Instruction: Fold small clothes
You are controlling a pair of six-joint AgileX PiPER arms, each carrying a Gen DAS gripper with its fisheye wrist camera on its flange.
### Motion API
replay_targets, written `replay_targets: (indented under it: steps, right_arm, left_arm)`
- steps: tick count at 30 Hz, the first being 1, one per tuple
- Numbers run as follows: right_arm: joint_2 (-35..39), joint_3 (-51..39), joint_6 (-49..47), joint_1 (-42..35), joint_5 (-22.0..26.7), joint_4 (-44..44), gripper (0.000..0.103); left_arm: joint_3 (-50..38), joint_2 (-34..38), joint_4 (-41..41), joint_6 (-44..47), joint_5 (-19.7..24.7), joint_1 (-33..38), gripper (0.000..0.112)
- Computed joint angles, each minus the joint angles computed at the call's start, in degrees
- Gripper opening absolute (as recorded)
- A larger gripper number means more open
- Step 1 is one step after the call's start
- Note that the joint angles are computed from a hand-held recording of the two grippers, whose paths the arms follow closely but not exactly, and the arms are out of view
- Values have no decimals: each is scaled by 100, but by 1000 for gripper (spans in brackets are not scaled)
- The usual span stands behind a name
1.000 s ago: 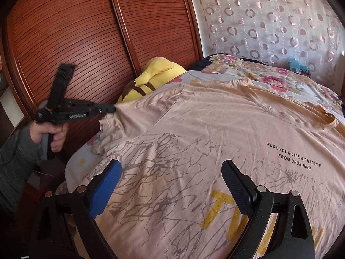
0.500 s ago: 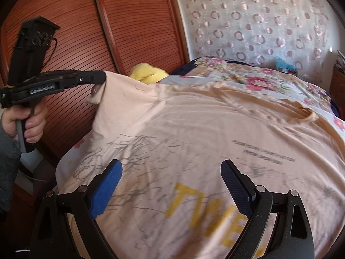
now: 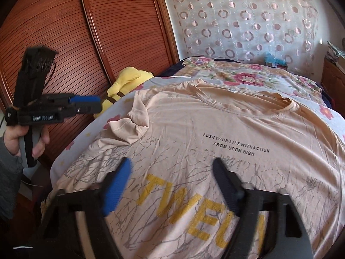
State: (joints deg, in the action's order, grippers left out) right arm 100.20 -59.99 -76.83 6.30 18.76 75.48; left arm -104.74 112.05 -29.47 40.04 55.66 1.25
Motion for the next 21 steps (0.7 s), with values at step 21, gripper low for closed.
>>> replay_targets:
  steps: [21]
  right_arm:
    - [3474, -6041, 4756, 881, 2394, -4474, 41]
  left_arm:
    - [1340, -182, -125, 318, -796, 804, 59]
